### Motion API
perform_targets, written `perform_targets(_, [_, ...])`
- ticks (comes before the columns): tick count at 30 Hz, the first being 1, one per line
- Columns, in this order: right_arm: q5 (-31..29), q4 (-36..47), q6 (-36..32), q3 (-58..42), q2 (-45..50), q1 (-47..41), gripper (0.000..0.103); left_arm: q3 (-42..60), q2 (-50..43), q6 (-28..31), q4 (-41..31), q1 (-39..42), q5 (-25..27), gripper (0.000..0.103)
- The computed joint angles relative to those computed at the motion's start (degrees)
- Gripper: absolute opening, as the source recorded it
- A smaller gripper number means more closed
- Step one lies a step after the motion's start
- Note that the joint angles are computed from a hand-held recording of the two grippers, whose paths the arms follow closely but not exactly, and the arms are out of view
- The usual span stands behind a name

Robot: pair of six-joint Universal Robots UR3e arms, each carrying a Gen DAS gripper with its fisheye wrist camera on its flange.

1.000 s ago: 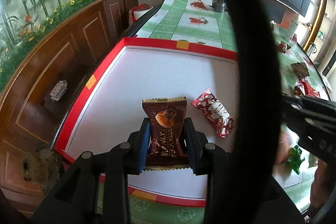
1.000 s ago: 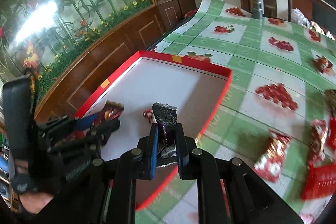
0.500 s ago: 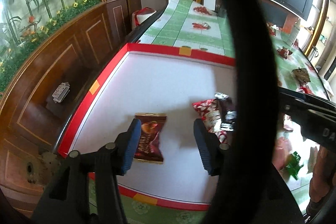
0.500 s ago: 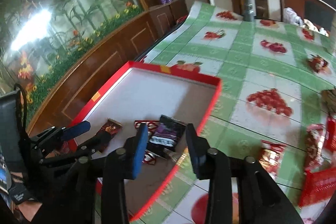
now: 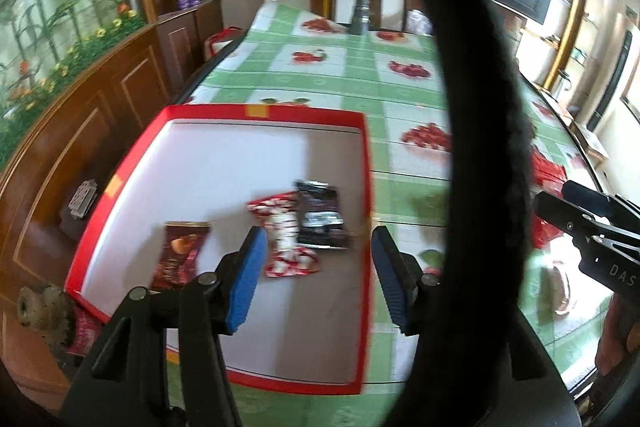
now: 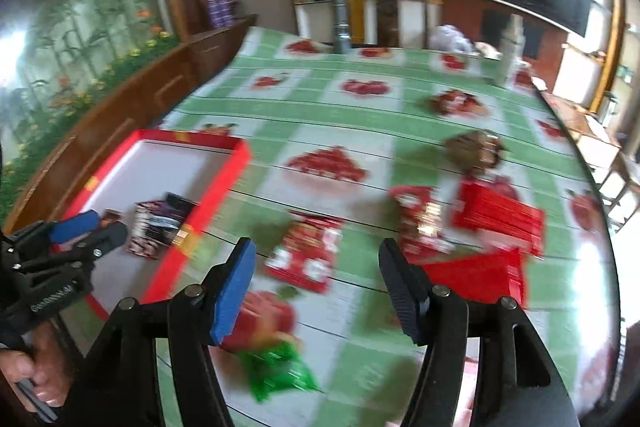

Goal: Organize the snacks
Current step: 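Move the left tool to the red flowered bag while the right tool moves to the pink-white packet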

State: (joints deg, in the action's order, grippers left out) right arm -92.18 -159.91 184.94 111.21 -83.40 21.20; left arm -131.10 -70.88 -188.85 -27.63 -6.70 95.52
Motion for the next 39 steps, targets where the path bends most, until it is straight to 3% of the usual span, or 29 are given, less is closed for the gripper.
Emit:
perform_targets(3, [-1.8, -1.0, -0.6, 3.8, -3.7, -1.4, 0.072, 2.6, -3.3, -2.0, 0.7, -4.5, 2.2, 0.065])
perform_targets(9, [-3.6, -1.9, -2.0, 10.3, -9.7, -5.2, 0.072, 7.1, -8.4, -4.7, 0.6, -11.1, 5.2, 0.074])
perform_targets(16, [-1.2, -1.5, -4.6, 17.6, -17.0, -12.9, 0.073, 12.5, -14.2, -7.1, -0.7, -17.3, 8.3, 0.089])
perform_targets(29, [10.0, 6.4, -12.8, 31.0, -33.1, -27.4, 0.073, 18.6, -22.2, -6.3, -1.9, -22.2, 8.3, 0.089])
perform_targets(39, [6.6, 3.9, -8.4, 29.9, -25.8, -19.7, 0.073, 24.0, -28.7, -3.8, -1.1, -19.4, 3.1, 0.089])
